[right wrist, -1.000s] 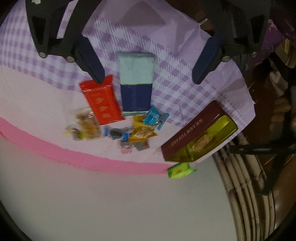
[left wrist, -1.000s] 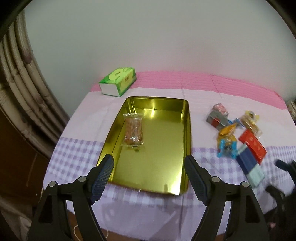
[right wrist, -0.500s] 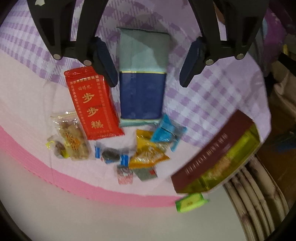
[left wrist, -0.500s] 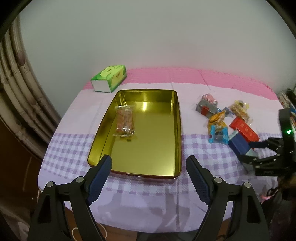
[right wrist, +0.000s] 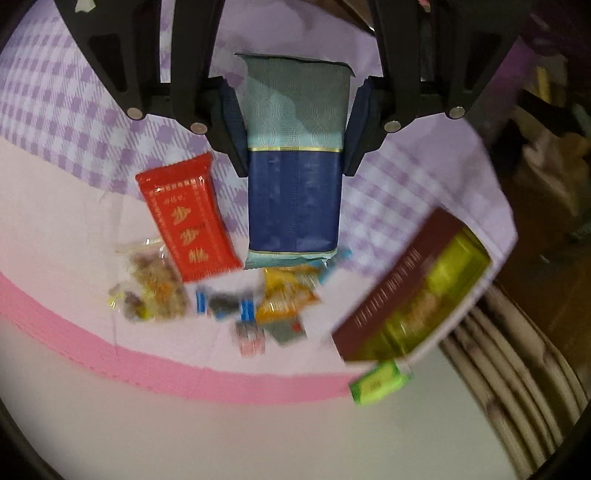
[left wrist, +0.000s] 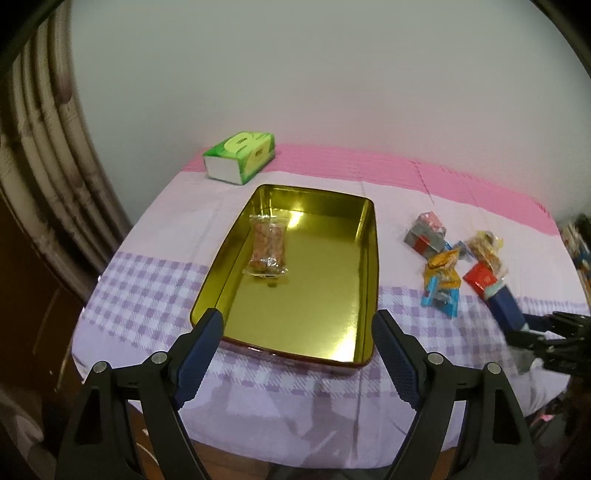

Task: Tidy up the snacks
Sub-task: 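Grasp the blue-and-mint wrapped bar with the right gripper and place it in the tin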

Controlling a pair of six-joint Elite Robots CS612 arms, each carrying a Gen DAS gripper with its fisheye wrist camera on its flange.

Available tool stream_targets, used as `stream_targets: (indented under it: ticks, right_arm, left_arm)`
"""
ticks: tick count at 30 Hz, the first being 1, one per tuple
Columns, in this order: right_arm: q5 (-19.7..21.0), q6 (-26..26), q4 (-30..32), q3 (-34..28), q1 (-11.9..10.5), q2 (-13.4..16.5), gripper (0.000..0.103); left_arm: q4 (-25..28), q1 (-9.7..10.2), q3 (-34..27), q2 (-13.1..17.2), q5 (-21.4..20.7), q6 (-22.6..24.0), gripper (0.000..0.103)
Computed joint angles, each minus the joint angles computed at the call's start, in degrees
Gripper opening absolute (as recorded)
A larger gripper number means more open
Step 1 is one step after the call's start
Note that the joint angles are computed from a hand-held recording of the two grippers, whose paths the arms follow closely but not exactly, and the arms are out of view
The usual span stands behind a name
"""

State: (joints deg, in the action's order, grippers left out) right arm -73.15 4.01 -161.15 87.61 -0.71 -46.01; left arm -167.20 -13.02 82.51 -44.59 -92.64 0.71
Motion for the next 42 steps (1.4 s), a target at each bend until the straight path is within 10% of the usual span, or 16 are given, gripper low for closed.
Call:
stream_targets:
  ticks: [12, 26, 42]
  right_arm:
    - [12.52, 4.66, 7.11, -21.90, 3.61, 9.73, 0.047]
    - [3.66, 8.36, 29.51, -51.23, 7.59, 25.34, 0.047]
    - [-1.19, 8.31, 33.96, -56.16, 8.43, 28.37, 0.047]
  left_arm:
    - [-3.63, 0.09, 0.06, 0.23, 8.87, -4.89, 0.083]
    - [-3.31, 0.85, -1.15, 0.80, 10.13, -6.25, 0.088]
    - [3.37, 1.52, -3.55, 1.72, 7.73, -7.71, 0.088]
